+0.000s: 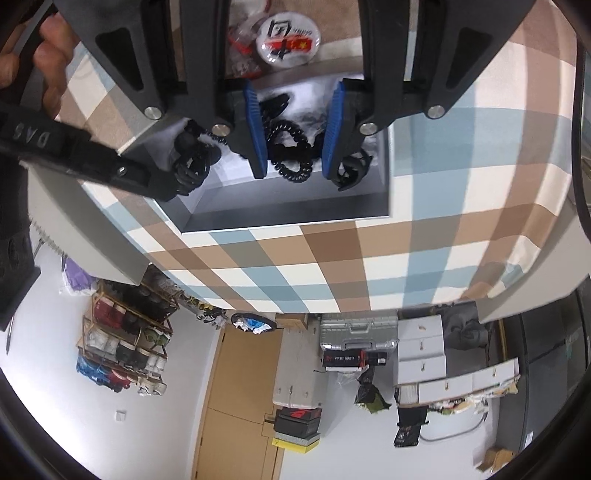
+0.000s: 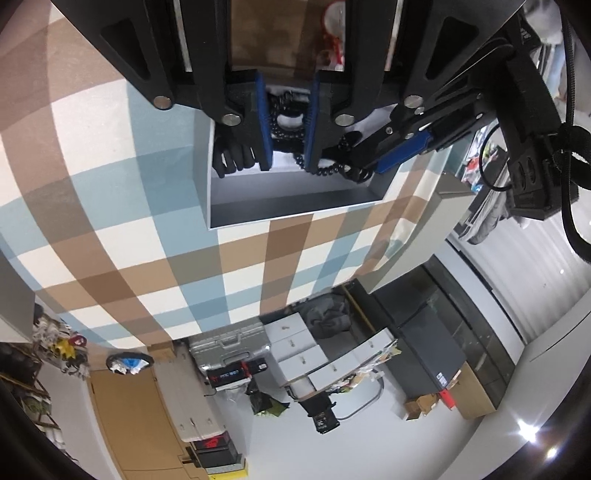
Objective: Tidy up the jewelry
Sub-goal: 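Lower the bead bracelet into the grey box and open the right gripper, then move the right gripper to the clear ring case with red top and close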
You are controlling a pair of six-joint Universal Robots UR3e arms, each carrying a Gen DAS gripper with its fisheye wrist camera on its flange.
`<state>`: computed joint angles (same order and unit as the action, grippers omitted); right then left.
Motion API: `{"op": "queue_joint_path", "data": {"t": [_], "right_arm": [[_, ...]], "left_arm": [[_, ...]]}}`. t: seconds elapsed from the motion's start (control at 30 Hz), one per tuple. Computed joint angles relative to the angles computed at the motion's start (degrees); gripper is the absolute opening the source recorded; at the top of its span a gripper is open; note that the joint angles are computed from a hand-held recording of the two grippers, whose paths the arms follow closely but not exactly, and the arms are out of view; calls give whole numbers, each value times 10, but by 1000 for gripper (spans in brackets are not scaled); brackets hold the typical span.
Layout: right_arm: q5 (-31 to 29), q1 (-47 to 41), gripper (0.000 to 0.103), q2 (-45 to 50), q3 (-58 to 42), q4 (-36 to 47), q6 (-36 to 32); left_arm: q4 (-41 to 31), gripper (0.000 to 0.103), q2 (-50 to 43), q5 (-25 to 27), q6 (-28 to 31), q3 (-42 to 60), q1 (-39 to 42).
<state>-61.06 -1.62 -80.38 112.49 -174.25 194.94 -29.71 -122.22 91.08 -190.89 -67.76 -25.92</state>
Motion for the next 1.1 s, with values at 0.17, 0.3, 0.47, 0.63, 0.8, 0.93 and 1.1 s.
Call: {"op": "queue_joint_path", "data": {"t": [0.17, 0.3, 0.47, 0.63, 0.8, 0.93, 1.1], "right_arm": [[21, -21, 45, -67, 44, 49, -51], [54, -39, 75, -111, 80, 75, -69], [59, -15, 87, -96, 67, 127, -91], [41, 23, 87, -36, 24, 157, -112], [20, 48, 77, -11, 21, 145, -127], [18, 59, 70, 8, 16, 132, -127], [-37, 106, 65, 30, -12, 111, -122]], "left_arm": [[15, 57, 56, 0, 23, -69, -1], [49, 86, 103, 32, 13, -138, -2], [71, 102, 144, -7, -6, -210, 19], [63, 102, 139, 22, -1, -214, 10], [66, 102, 142, 30, 8, -231, 22], [69, 102, 148, 11, 3, -248, 39], [94, 102, 155, 8, 0, -281, 54]]}}
